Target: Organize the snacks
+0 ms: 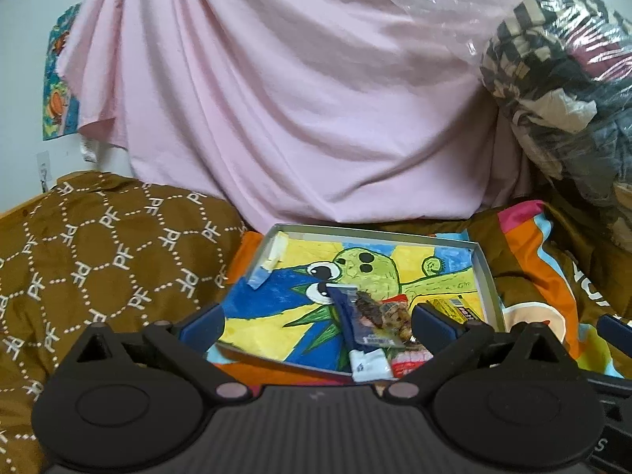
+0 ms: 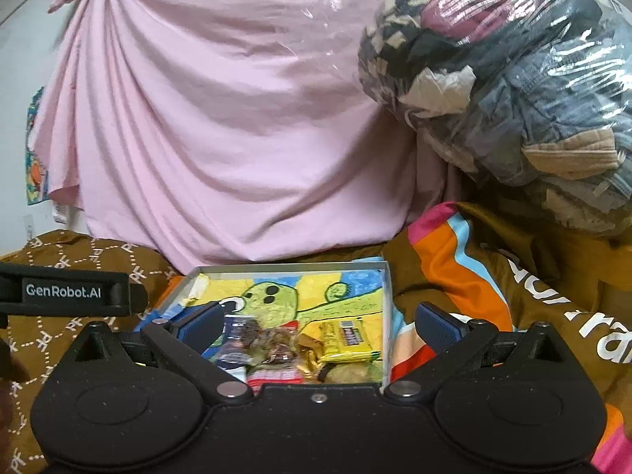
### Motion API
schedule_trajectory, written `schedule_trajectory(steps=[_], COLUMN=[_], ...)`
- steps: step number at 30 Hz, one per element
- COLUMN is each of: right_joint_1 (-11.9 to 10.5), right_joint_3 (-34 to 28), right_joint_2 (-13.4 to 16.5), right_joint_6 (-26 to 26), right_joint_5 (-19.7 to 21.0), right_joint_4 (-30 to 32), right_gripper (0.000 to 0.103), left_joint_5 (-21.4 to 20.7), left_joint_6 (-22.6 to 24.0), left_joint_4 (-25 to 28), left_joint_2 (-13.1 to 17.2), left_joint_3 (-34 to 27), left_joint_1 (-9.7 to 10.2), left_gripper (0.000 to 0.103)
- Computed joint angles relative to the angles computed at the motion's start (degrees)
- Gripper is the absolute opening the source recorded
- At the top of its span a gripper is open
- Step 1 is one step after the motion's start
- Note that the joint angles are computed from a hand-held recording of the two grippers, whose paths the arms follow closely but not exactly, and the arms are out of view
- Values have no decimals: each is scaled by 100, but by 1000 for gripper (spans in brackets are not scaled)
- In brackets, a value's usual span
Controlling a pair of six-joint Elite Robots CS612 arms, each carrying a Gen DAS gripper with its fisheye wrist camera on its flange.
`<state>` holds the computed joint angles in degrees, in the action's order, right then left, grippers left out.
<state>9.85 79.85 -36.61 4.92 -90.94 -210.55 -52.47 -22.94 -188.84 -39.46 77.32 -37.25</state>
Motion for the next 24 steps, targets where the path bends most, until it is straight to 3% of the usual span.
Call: schedule_trajectory(steps=[12,24], right_joint_1=[156,280], right_joint_3=[766,1440], right_joint_2=[-213,-469], right_joint_6=[-437,-854], right_joint_5=[-11,301], right_joint_4=[-599,-367], right_gripper=[102,102], left_joint_5=[22,-160], left_joint_6=[-421,-372], left_joint_4=[-449,-807], left_joint_2=[-448,-585], left_joint_3=[1067,1796], left_joint_1=[-12,10], left_gripper=[102,102])
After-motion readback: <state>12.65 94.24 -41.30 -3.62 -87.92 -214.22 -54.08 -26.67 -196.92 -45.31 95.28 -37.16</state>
